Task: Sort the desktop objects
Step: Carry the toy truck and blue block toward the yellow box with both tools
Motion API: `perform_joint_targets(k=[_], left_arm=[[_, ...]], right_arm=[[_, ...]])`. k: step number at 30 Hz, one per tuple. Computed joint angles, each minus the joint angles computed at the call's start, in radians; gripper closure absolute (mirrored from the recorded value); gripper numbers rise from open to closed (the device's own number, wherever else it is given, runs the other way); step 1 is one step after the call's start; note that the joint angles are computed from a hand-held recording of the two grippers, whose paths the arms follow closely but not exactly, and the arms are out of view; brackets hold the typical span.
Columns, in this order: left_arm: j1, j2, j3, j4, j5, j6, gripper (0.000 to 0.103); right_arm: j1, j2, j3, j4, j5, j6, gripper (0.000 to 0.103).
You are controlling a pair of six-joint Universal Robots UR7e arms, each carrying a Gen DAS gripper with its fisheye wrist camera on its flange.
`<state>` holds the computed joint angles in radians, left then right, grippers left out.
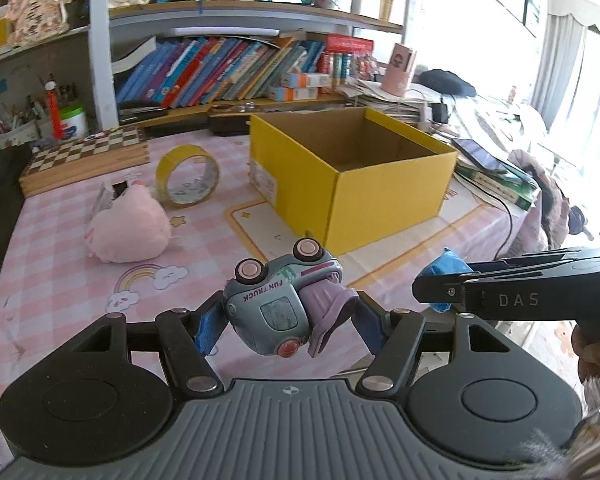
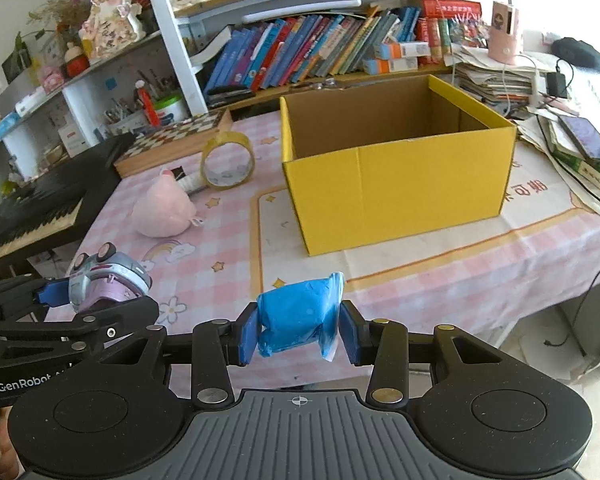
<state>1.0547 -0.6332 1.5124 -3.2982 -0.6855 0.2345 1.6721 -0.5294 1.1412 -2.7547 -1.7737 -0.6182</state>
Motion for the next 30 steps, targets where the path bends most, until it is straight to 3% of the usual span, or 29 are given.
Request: perform_joint_targets(k=[30], left_arm=[[-0.016, 0.028, -0.019, 0.028, -0.109, 0.055, 0.039]], right_arm=[[-0.020, -0.085, 0.137, -0.114, -0.057, 0.022, 0.062]])
